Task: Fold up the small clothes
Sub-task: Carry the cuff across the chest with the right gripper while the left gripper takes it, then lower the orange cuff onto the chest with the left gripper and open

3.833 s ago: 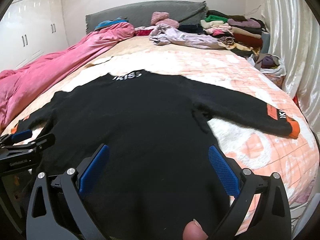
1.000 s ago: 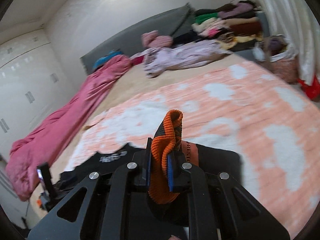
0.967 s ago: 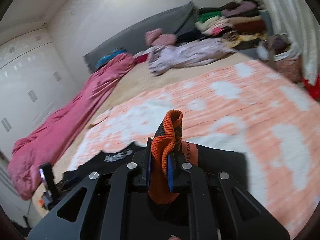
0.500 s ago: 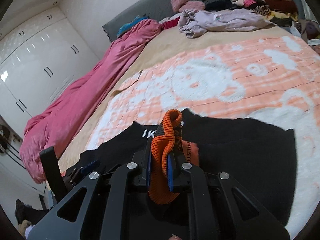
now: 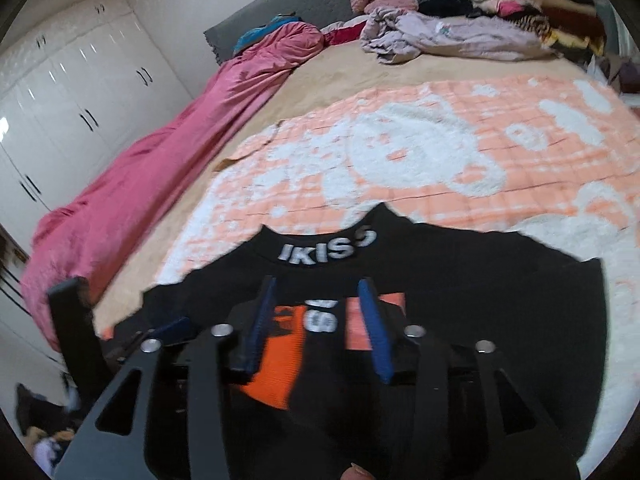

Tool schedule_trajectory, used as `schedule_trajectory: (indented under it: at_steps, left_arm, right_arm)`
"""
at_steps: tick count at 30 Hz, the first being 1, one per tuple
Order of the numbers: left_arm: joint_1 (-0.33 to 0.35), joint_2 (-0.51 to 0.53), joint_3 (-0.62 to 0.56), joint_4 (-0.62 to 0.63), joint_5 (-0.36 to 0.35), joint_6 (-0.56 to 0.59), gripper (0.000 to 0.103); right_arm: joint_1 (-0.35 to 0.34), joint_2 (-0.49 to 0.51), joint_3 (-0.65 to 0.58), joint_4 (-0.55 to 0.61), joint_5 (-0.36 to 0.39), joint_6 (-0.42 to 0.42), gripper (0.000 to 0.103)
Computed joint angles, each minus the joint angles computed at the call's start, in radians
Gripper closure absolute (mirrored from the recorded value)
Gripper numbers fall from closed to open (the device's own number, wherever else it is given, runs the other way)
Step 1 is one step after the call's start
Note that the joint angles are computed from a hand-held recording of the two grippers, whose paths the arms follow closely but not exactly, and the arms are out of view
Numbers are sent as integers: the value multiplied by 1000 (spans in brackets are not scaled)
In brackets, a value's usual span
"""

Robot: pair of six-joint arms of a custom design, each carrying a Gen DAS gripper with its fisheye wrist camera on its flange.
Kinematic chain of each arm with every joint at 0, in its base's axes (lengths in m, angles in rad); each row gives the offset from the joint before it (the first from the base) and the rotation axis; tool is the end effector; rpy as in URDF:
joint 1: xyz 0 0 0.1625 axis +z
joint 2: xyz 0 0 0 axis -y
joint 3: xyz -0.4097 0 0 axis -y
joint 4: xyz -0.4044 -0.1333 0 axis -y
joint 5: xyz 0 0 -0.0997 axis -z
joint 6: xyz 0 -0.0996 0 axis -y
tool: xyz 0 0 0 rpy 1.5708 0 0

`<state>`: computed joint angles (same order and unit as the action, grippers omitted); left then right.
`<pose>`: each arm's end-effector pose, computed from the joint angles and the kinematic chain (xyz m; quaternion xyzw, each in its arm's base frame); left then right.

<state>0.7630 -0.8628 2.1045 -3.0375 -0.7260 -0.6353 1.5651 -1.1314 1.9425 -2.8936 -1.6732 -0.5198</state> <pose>-0.2243 -0.5020 0.0488 0.0322 0.9069 -0.3460 0.2382 0.1198 -0.5889 0.2025 0.2331 -0.9377 0.2312 0.1135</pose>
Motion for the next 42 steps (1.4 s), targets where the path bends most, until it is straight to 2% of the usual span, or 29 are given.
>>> schedule_trajectory:
  at_steps: [1,4,5,7,9,10,12,16,19,22,25,27,28,31,39,42]
  left_arm:
    - [-1,7,-1,-16,-17,13,12]
    - [-4,24,-8,-49,-69,41,35]
    - [5,28,-12,-69,-122,50,41]
    - [23,40,-17,-94,-204,57,42]
    - [33,59,-34,-85,-241,49,42]
    - [25,76,-43,-76,-215,48,42]
    - [6,106,-55,-81,-164,55,53]
    - [-27,141,-68,-90,-90,80,92]
    - [-32,142,-56,-143,-77,118,93]
    - [-46,116,-25,-206,-48,142,94]
    - [-87,83,5,-202,53,140,94]
    - [-105,59,15,-132,140,112,94]
    - [-106,49,18,-102,154,94,94]
    - [-84,14,34,-43,121,33,94]
    - [-103,-31,77,21,206,-34,94]
    - [-84,-46,84,55,199,-67,93]
  right_arm:
    - [2,0,10,-34,-32,-21,52]
    - [-2,-3,41,-130,-100,-88,48]
    - [-5,-3,53,-173,-125,-117,45]
    - [-12,-4,71,-235,-155,-156,43]
    - [-27,-14,86,-275,-174,-180,43]
    - [-37,-21,94,-286,-177,-184,43]
    - [-59,-39,105,-295,-174,-178,43]
    - [-93,-70,122,-307,-170,-148,43]
    - [-112,-88,133,-310,-169,-135,43]
    - [-118,-99,148,-336,-189,-156,43]
    - [-129,-114,158,-346,-187,-144,43]
    - [-133,-118,163,-347,-188,-143,43]
    - [-133,-118,165,-346,-189,-145,43]
    - [-129,-115,169,-353,-191,-148,43]
    - [-98,-80,175,-363,-176,-180,43]
    - [-87,-60,171,-369,-183,-188,43]
